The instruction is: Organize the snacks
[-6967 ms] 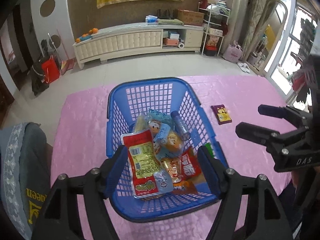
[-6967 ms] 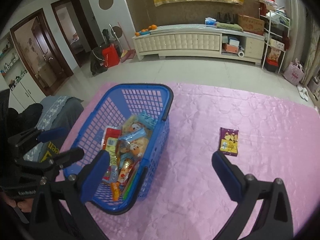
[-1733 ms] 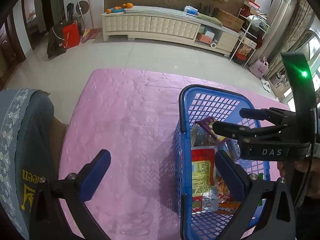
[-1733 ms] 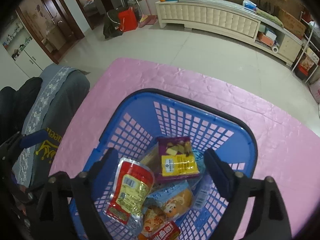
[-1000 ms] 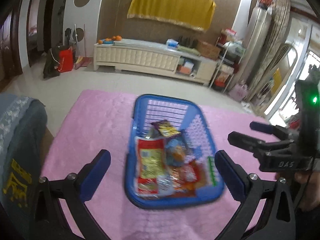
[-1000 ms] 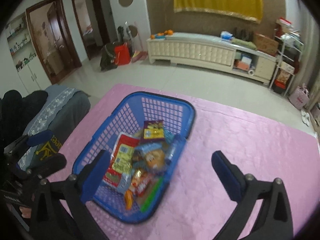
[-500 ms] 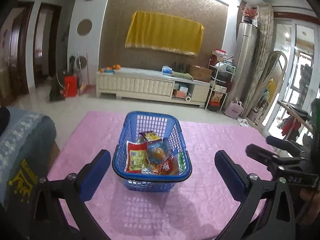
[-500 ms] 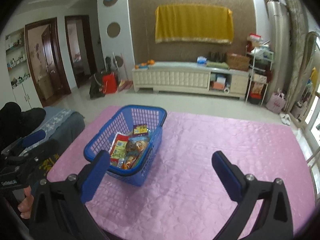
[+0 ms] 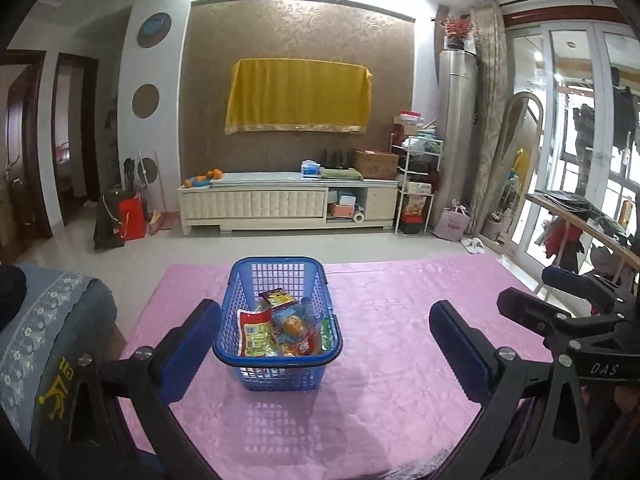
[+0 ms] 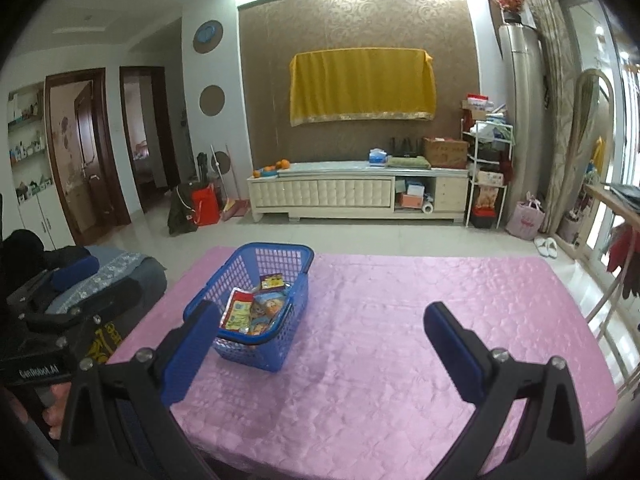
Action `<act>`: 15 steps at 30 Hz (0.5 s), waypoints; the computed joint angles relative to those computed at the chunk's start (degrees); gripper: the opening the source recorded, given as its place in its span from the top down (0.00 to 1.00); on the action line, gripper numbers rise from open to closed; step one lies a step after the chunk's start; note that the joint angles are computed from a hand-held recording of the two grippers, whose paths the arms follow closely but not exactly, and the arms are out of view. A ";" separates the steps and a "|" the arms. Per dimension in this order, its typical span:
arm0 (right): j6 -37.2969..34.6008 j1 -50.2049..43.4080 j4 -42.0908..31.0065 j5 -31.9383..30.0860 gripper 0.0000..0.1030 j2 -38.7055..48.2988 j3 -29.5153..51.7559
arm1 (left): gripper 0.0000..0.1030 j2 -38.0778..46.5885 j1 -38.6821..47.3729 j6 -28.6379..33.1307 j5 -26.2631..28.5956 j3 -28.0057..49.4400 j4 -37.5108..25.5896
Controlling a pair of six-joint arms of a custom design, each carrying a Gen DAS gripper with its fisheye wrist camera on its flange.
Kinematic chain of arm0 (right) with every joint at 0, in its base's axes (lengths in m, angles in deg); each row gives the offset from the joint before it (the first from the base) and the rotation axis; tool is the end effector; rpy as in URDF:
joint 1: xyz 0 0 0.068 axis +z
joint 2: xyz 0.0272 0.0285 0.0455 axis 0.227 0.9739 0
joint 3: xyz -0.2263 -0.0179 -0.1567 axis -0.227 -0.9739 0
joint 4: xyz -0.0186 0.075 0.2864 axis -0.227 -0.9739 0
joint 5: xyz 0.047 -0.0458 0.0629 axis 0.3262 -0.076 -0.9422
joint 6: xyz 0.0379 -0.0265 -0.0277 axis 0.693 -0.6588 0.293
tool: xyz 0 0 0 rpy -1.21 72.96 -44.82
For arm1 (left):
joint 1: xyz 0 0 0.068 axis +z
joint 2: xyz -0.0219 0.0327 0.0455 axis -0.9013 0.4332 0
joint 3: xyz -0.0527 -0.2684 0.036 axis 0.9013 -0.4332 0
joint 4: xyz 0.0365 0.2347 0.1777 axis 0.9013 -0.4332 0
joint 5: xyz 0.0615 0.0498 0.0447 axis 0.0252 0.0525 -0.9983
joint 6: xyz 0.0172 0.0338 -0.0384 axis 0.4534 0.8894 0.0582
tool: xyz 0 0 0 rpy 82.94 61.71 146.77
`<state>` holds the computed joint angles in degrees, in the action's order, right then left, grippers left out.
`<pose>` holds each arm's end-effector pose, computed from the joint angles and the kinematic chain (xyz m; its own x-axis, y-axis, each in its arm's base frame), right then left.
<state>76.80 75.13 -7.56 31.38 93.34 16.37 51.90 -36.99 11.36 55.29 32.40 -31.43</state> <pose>0.1146 0.1498 0.3544 -0.4112 0.1945 -0.8906 0.2858 0.9552 0.0766 0.2105 0.0754 0.3665 -0.3497 0.2122 -0.9125 0.6076 0.7928 -0.0485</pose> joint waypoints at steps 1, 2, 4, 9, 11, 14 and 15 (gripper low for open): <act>0.57 0.40 -0.04 0.21 0.00 -0.22 -0.15 | 0.00 -0.01 0.09 0.48 0.29 0.08 -0.56; 2.25 1.31 -1.34 0.55 0.00 -0.06 -0.05 | 0.00 -0.16 0.21 0.87 0.48 0.09 -1.03; 3.37 2.43 -2.27 0.97 0.00 0.04 0.25 | 0.00 -0.46 1.04 1.96 1.45 0.40 -2.28; 6.72 4.64 -4.90 2.41 0.00 0.38 0.89 | 0.00 -0.59 2.47 4.22 3.08 0.84 -4.04; 8.26 5.51 -6.01 3.00 0.00 0.80 1.35 | 0.00 -0.42 2.63 4.52 3.21 0.87 -4.13; 10.32 6.73 -7.21 3.37 0.00 1.73 1.81 | 0.00 -0.39 2.50 4.63 3.26 0.61 -4.06; 10.32 6.74 -7.18 3.26 0.00 1.84 1.88 | 0.00 -0.35 2.52 4.91 3.30 0.57 -4.18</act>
<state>87.12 81.87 -14.75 34.63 95.18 18.25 51.55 -34.47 16.28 58.59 32.97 -35.61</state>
